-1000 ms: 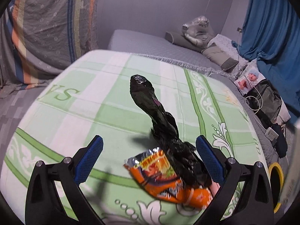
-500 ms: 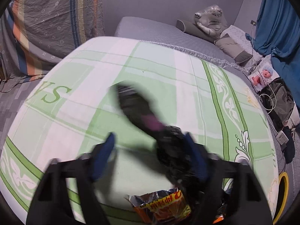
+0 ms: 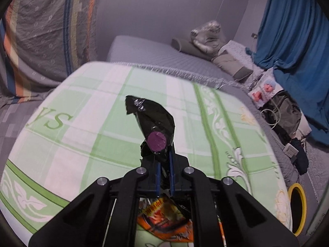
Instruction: Collect trash
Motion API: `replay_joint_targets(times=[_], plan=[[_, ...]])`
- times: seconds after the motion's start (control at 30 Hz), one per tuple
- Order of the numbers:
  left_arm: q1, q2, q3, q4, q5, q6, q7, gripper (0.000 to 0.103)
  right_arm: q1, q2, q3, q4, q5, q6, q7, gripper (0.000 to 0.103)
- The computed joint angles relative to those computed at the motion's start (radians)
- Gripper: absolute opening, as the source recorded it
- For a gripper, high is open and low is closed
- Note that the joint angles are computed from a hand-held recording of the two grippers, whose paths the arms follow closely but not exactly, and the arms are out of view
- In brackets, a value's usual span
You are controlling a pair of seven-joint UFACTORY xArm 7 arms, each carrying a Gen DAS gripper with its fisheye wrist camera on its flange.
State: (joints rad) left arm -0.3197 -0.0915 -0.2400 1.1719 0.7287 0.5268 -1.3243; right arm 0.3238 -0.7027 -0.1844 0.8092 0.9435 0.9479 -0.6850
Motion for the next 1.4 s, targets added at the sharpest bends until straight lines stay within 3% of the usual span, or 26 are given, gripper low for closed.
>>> replay_joint_targets(times=[0.27, 0.53, 0.73, 1.03, 1.4], plan=[[0.002, -0.133, -0.108, 0.002, 0.152, 0.056, -0.062, 0.006, -0.004, -0.032, -0.011, -0.032, 0.026, -0.016, 0.003, 0.026], [-0.04, -0.112, -0.195, 0.087, 0.188, 0.098, -0.02, 0.006, -0.017, -0.076, -0.022, -0.069, 0.019, -0.016, 0.027, 0.026], [-0.108, -0.048, -0.202, 0.163, 0.211, 0.099, 0.009, 0.006, -0.046, -0.128, -0.038, -0.101, -0.017, -0.024, 0.066, 0.026], [-0.273, 0.144, -0.167, 0.366, 0.247, 0.098, 0.107, 0.006, -0.117, -0.221, -0.109, -0.149, -0.104, -0.034, 0.134, 0.026], [-0.464, 0.46, -0.112, 0.733, 0.158, 0.095, 0.353, 0.006, -0.251, -0.296, -0.209, -0.197, -0.247, -0.041, 0.206, 0.026]])
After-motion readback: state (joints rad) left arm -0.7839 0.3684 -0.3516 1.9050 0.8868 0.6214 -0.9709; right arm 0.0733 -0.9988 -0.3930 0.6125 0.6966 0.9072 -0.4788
